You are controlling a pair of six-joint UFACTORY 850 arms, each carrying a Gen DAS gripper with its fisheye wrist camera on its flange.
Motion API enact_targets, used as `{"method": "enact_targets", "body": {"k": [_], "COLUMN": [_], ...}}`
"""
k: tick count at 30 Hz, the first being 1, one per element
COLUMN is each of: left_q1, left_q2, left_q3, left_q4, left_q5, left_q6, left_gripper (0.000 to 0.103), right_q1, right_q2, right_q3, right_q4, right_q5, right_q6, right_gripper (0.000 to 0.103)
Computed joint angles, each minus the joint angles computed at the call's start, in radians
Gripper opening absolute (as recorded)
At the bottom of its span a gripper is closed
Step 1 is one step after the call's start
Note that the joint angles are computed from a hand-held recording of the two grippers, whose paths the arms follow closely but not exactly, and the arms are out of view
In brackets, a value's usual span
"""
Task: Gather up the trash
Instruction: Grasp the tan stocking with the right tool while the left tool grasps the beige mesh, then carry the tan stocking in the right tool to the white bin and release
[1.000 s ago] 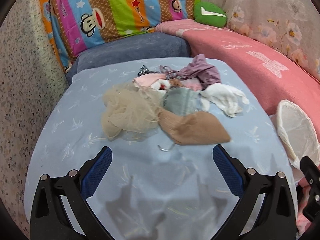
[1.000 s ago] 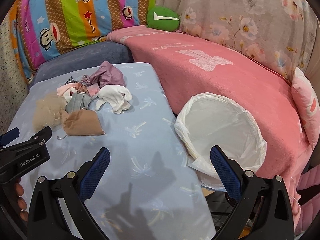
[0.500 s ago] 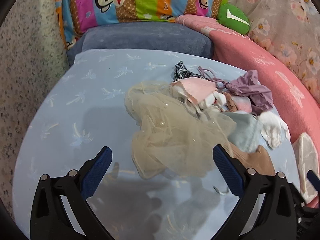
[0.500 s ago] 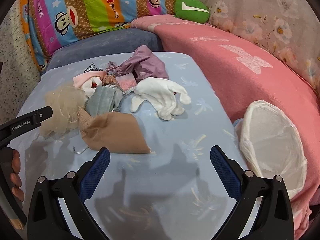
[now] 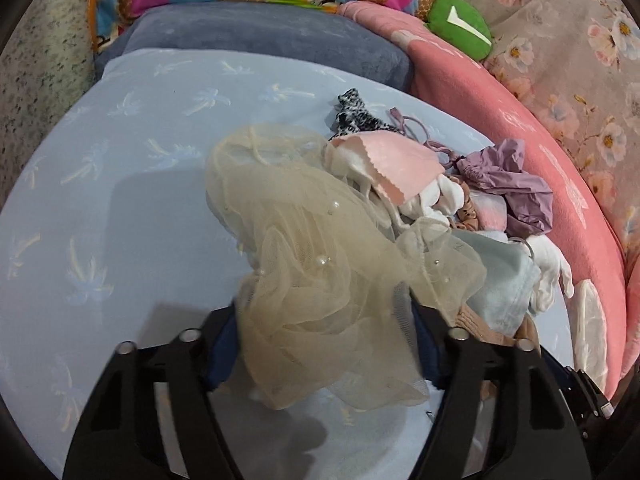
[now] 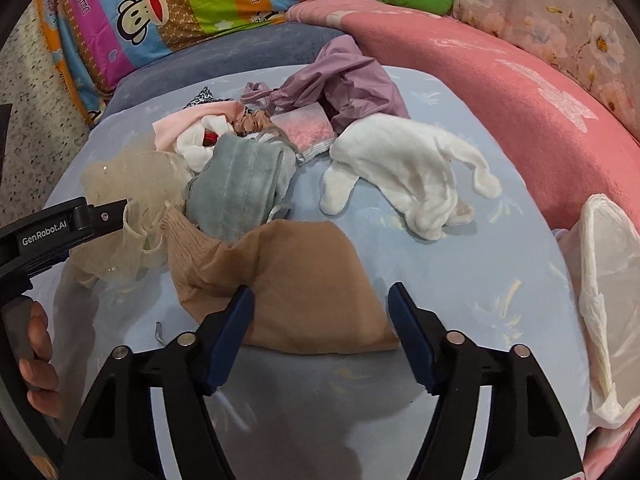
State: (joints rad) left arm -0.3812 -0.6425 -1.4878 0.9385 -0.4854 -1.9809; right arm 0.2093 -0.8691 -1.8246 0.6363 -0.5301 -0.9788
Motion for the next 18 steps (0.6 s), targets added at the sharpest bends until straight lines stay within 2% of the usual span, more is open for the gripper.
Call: {"method": "enact_targets", "body": {"k": [3,5,6,7,8,18], "left_q1": [0.007,0.004,-0.001,-0.004,-0.009,-0.075], "left_q2": [0.007,0.015,0.02,0.019,0.023,0.045], "left_q3": [0.011,0.019,0.023,0.018,0.017,-0.045], "left_q4": [-0.016,-0.009,0.003,0.007,0.014,0.08], "left_q5": [0.032,0.043,0.042,0.036,0.027,-0.082], "left_q6": [0.024,0.024,0.013,0.015,0.012,0.026], "left_gripper": [0.023,0.017,0.014,0.014,0.014,0.012], "right_q1": [-0.002,-0.003,-0.003,-0.004,-0.005,-0.059], "right_q2": [0.008,0.015,0.02,0.026,0.036,0.15], "right_q3": [0.015,0.024,0.03,0.036,0.049,0.141], "right_q4": [0.036,0.043,0.047,0.052,0.059,0.268], "right_q5": [-0.009,-0.024,-0.029,-0.034,-0.036,-0.061], "right_q6": [-0.043,-0.058,-0.065,-0.071,-0.08,-0.264], "right_gripper": [0.05,0.035,0.031,0.024,0.022,0.019]}}
